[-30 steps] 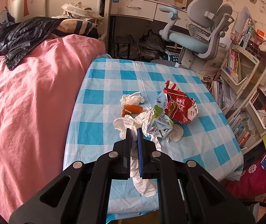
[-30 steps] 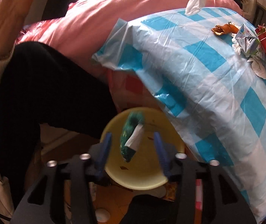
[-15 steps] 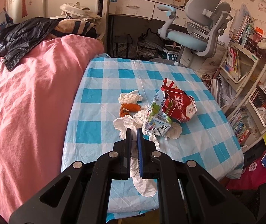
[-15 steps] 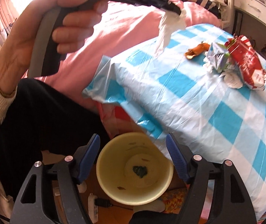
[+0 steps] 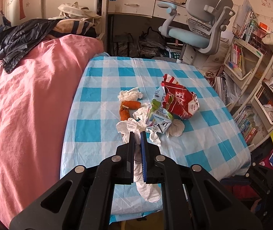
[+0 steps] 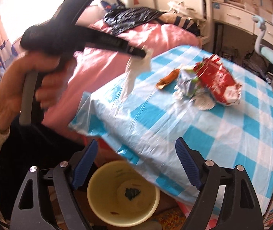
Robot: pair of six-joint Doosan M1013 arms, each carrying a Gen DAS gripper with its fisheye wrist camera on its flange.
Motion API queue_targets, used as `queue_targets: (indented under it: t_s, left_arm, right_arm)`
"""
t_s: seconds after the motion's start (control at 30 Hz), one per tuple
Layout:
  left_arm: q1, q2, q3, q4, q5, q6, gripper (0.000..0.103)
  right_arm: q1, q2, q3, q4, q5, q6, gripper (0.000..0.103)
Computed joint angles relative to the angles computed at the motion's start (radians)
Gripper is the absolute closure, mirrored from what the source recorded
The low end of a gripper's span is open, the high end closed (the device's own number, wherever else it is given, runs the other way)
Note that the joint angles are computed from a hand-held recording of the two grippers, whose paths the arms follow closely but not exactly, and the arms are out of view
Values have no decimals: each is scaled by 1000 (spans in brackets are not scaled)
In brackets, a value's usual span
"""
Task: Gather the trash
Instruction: 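Lower the white tissue over the yellow bucket and open the left tool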
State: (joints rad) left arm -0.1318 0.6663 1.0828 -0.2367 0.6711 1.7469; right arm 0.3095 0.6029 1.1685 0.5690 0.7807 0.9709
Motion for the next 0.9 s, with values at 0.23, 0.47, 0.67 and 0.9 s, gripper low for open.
queue_targets:
  t_s: [0.23,0.47,0.67,0.9]
  left_arm:
    - [-1,-31,67,-51,9,55,97]
    - [5,-83,179,-153,21,127,97]
    - [-7,-105,236,-140,47,146,95]
    - [-19,-141,297,-41,-73,60,55]
  right_arm:
    - [-6,-29,36,20,-115,15,18]
    - [-19,-63,87,107,-247,10,15]
    - [-31,-78,112,150,-294,21,14]
    - [-35,-97,141,145,-330,39,13]
